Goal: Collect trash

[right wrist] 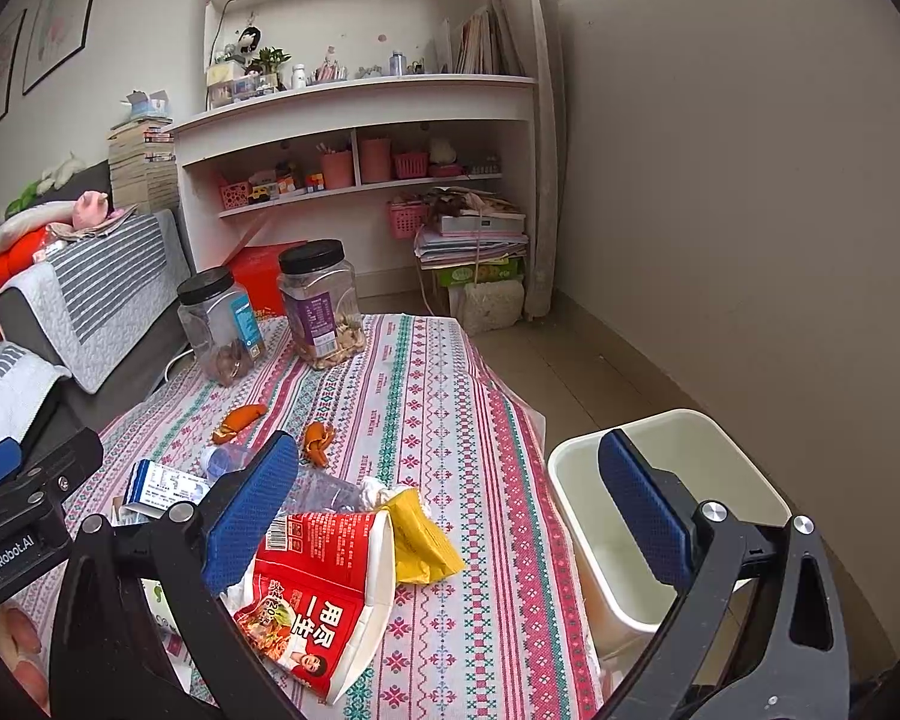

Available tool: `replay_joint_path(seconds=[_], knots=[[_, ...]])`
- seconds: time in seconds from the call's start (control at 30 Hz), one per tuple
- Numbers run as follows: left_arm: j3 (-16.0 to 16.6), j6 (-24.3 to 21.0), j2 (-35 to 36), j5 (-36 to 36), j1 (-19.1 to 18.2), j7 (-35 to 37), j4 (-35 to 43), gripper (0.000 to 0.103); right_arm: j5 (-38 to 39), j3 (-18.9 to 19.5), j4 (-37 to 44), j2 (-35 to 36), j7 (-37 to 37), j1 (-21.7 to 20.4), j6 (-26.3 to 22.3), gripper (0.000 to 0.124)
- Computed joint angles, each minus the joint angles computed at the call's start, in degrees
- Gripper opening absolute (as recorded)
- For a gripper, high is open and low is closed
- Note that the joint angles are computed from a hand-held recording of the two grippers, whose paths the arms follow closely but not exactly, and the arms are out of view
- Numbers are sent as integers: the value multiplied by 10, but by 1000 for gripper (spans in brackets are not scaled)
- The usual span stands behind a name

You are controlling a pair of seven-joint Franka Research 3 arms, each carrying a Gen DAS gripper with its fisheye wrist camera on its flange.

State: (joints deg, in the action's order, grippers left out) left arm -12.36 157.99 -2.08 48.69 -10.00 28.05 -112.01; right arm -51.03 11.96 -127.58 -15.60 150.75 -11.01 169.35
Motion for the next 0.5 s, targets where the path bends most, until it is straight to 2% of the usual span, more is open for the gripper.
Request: replay_joint_path(seconds=[0.5], knots=[[1,-6,3,-14,-1,11,2,96,1,-1,0,2,1,6,-5,96]])
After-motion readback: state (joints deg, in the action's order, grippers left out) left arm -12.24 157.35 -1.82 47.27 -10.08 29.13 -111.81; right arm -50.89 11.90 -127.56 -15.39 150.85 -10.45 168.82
